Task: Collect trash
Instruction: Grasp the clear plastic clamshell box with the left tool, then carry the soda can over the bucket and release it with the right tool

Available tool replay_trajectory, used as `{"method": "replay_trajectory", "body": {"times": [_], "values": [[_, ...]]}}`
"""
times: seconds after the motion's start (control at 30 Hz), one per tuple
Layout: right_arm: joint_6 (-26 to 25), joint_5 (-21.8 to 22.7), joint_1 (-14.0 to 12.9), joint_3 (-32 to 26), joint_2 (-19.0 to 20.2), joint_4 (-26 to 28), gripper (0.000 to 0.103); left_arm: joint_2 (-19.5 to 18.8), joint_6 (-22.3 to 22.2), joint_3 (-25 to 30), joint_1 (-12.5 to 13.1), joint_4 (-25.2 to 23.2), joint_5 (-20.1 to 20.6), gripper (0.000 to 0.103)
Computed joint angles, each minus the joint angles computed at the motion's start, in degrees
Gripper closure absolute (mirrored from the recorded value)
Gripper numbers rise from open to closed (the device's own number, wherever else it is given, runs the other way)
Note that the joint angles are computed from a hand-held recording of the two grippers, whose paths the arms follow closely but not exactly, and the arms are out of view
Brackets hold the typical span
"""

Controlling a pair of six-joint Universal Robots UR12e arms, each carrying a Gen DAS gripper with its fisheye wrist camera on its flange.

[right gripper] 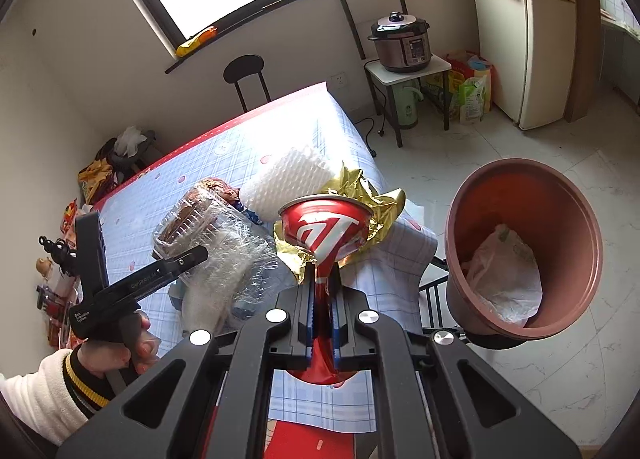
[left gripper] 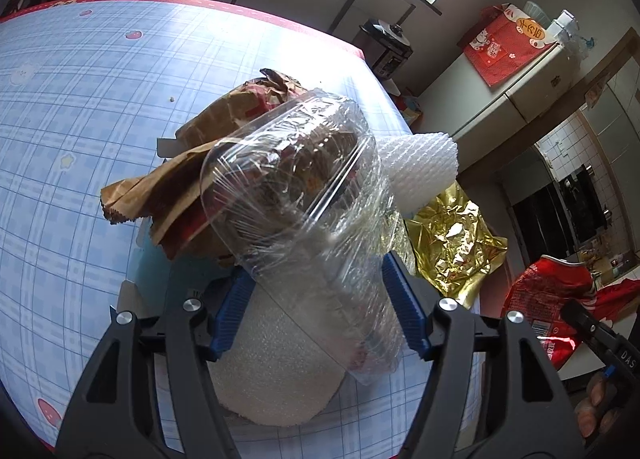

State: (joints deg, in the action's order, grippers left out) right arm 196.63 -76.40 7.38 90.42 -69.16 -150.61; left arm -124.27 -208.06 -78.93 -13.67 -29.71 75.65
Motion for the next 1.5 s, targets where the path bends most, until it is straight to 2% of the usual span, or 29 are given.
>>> {"method": "replay_trajectory", "body": {"times": [0.07,0.13,0.27,0.4,0.63,0.8,0.93,1.07,1.17,1.27,1.4,1.5], "values": [[-0.3,-0.4,0.1,-0.3,-0.1,1.1,0.095,-0.1,0.3,0.4,0.0,-0.5,-0.7,0.049],[0.2,-0.7,0.1,-0.4,-0.3,1.5,0.095,0.6,0.3,0.5,-0.3,-2.2,-0.1,0.053],[0.9,-0.7,0.1,-1.4,0.0,1.0,0.095,2.9,2.5,-2.0,-0.2,0.4,-4.2,0.074],[0.1,-0.2,0.6,-3.0,0.7,0.5,0.095,4.6,6.8,-2.8,-0.2,2.0,-6.2,0.079],[-0.1,1.8,0.6,-3.4,0.1,-1.1,0.095,7.3,7.9,-4.5,0.6,6.7,-9.8,0.081],[0.8,2.2,-0.1,-2.5,-0.9,-3.1,0.095,9.6,6.3,-5.6,1.2,11.2,-7.8,0.081],[1.8,0.5,-0.6,-1.0,-2.1,-5.9,0.095,11.2,5.4,-6.4,1.9,14.3,-5.1,0.081],[3.2,-1.2,-1.8,0.7,-3.1,-6.9,0.095,12.1,6.5,-6.5,1.7,14.4,-1.6,0.081],[2.9,-4.0,-3.0,2.5,-4.3,-8.0,0.095,12.3,5.1,-6.7,1.3,14.3,-1.9,0.081],[4.2,-7.2,-4.9,4.4,-5.0,-8.1,0.095,11.6,7.2,-5.5,0.2,12.3,-1.0,0.081],[4.0,-7.9,-7.8,5.7,-4.8,-5.9,0.095,10.3,6.3,-4.2,-1.5,12.1,-0.3,0.081],[4.2,-6.4,-9.8,6.3,-3.9,-4.7,0.095,9.5,5.7,-3.0,-3.0,10.6,1.5,0.081]]}}
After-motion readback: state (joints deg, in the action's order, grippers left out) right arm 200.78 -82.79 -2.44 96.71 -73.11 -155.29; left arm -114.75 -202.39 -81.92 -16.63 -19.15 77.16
